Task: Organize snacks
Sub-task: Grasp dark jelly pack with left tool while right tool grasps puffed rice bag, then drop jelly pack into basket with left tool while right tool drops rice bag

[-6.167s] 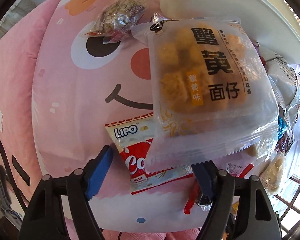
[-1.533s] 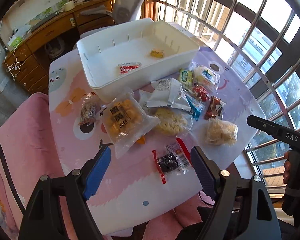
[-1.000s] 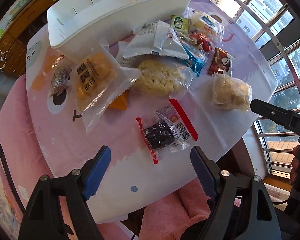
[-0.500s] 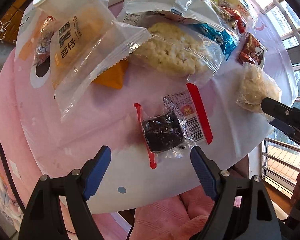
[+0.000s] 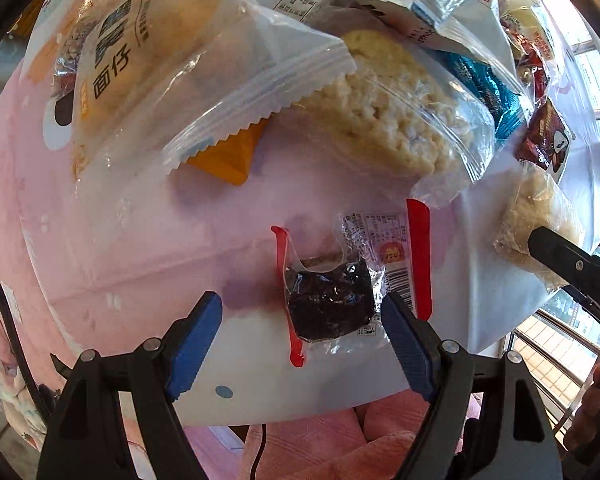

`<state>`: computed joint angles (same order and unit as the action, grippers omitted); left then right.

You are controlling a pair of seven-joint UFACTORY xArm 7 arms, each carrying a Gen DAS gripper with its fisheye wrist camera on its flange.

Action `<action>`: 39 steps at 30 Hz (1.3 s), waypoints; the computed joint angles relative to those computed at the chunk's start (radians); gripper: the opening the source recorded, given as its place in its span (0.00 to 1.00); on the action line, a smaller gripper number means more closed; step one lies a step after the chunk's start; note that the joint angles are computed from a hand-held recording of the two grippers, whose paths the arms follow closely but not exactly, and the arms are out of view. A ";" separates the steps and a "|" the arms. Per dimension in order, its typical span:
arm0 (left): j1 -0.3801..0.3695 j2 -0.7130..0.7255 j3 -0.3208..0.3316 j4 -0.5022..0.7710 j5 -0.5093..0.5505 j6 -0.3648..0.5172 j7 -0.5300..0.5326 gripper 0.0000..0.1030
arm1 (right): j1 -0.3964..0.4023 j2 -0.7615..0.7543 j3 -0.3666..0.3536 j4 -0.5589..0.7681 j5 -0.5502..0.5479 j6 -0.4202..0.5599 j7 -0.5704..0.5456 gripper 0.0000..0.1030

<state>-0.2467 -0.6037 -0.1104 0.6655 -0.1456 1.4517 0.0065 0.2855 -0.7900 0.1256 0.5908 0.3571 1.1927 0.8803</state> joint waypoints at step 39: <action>0.145 0.013 0.112 0.185 0.028 0.155 0.272 0.41 | 0.114 0.063 0.178 0.127 -0.083 -0.008 0.310 0.29</action>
